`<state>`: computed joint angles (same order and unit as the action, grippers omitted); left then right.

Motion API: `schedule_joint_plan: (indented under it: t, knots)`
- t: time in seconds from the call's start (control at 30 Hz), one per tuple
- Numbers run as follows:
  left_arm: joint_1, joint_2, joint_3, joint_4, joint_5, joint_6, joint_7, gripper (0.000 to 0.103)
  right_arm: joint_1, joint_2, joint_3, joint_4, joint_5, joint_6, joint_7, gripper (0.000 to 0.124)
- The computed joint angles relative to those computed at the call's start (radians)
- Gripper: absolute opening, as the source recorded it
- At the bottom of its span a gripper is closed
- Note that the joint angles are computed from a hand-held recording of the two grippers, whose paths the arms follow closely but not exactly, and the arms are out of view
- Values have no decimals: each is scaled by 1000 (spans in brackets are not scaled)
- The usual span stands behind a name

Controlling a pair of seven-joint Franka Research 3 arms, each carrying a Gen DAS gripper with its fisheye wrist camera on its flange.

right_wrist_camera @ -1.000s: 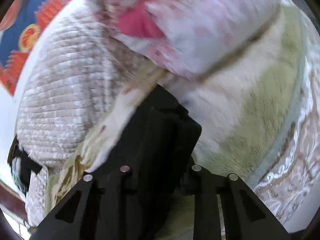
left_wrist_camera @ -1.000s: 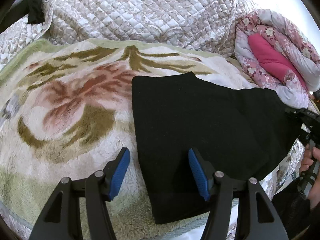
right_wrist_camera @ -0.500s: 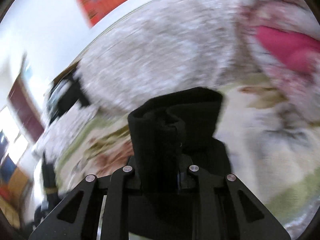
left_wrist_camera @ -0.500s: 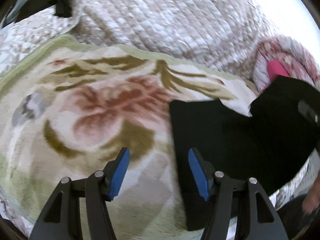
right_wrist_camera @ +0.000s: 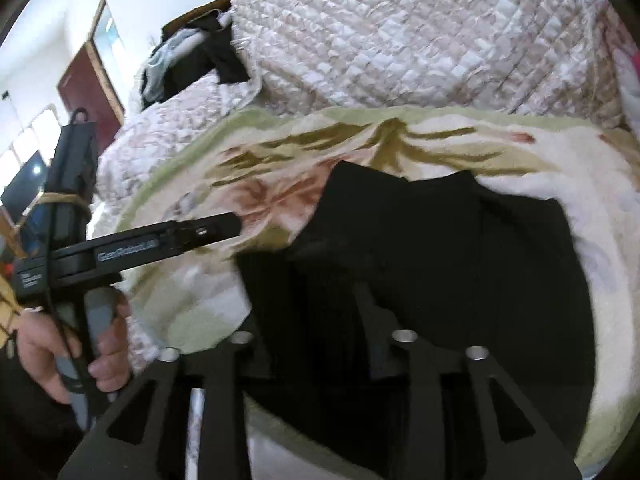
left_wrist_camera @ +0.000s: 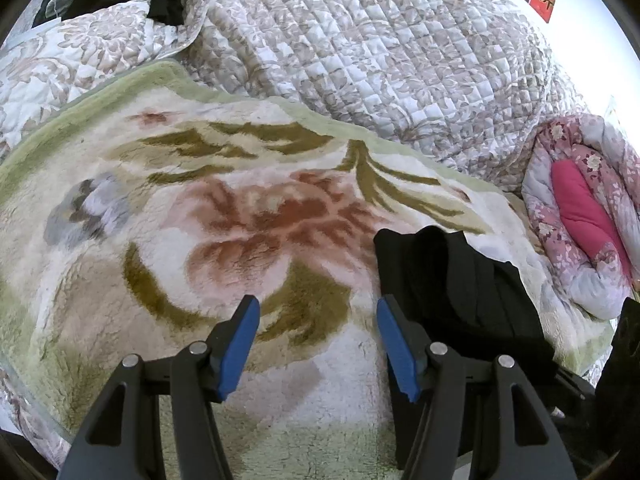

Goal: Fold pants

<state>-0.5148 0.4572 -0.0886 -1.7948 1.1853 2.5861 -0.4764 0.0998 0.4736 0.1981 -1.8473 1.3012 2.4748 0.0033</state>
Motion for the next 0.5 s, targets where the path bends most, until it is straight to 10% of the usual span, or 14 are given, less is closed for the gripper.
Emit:
schedule_joint_plan:
  t: [0.2,0.3,0.37,0.5]
  knots:
    - [-2,-7,3,-3,25,0,-17,64,-40,-68,-53,-43,75,-242,-94,56]
    - [-7,-5,4,7,60,17,-25,64,-27,-89,-95,-60,283,-121,-141,56]
    - [-9,5,5,25,95,53,-34,64,14,-54,-104,-18,317,107,-88,44]
    - [-16,59,-1,106,111,123,32,64,27,35,-91,34,0,246,199,31]
